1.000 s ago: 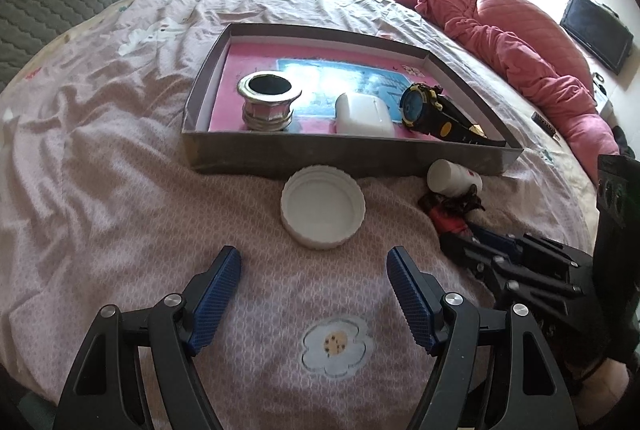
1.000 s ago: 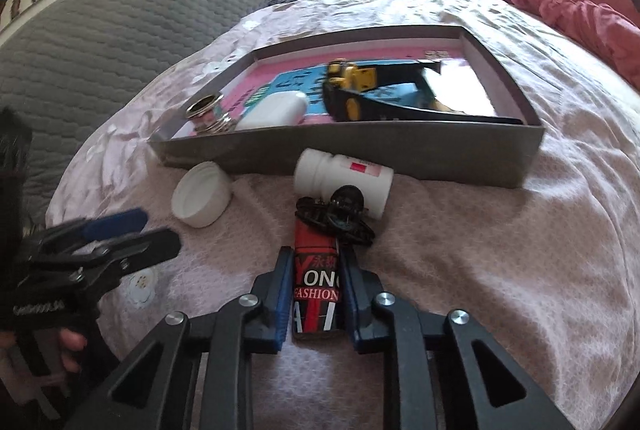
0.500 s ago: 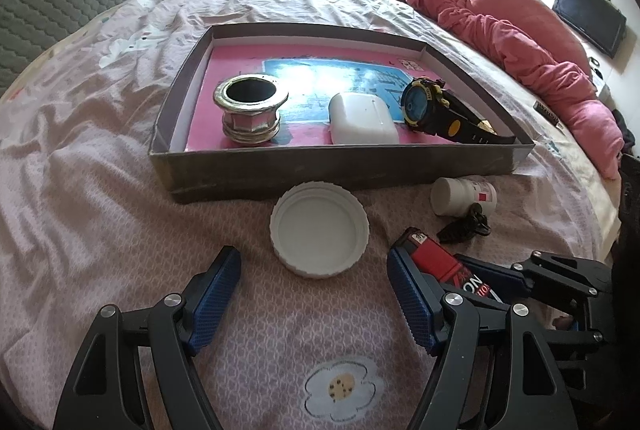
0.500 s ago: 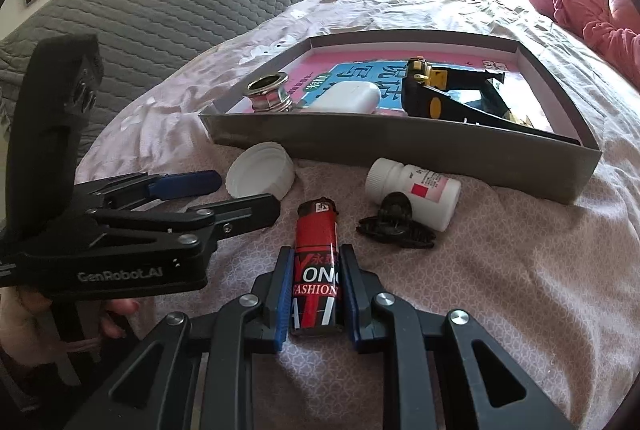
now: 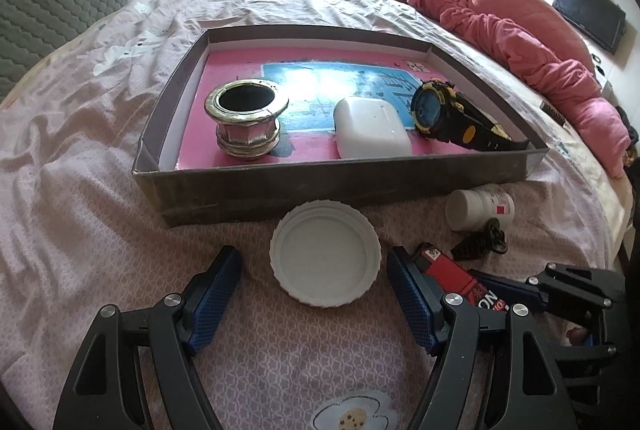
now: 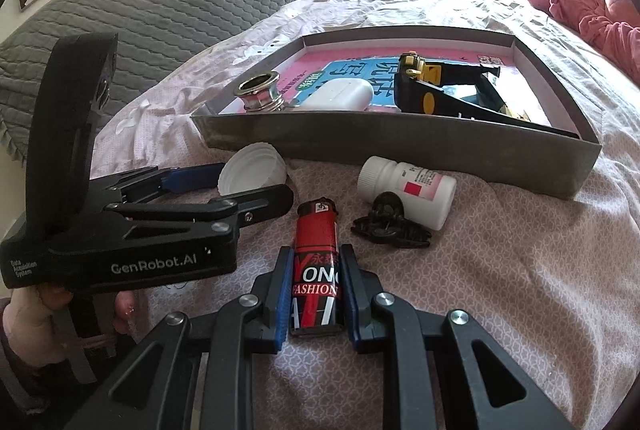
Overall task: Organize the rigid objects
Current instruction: 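Close the right tool on the red lighter, then close the left tool on the white bottle cap while the right tool holds the lighter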
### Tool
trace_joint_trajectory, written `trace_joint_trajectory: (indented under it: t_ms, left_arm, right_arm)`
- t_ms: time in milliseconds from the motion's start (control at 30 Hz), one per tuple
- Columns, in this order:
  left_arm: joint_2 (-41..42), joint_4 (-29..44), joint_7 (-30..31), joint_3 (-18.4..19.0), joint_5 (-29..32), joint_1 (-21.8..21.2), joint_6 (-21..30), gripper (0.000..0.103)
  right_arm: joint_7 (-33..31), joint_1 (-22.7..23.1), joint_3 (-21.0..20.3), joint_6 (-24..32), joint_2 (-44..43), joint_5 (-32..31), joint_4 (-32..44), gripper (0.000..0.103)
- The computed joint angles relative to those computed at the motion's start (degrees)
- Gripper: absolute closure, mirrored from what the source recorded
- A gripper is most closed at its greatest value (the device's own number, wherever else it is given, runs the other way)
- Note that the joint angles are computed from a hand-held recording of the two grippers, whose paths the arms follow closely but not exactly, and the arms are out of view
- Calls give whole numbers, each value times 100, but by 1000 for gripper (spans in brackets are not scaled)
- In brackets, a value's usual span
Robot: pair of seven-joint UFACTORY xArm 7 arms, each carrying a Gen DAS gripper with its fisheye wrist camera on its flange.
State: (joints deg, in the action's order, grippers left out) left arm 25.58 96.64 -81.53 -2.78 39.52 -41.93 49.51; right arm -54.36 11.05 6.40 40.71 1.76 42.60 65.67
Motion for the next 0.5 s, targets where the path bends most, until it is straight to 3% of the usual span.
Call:
trace_joint_trajectory:
  t_ms: [167, 333, 500]
  left_arm:
    - [14, -4, -30, 21, 47, 5, -53, 27]
    - [-51, -78, -113, 33, 122, 10, -130, 51]
    - [-149, -222, -253, 24, 143, 34, -268, 51]
  right_arm:
    - [-46, 12, 9, -72, -7, 8, -32, 80]
    - [-110, -6, -5, -4, -17, 97, -19, 80]
    - [-147, -19, -19, 43, -37, 138, -8, 80]
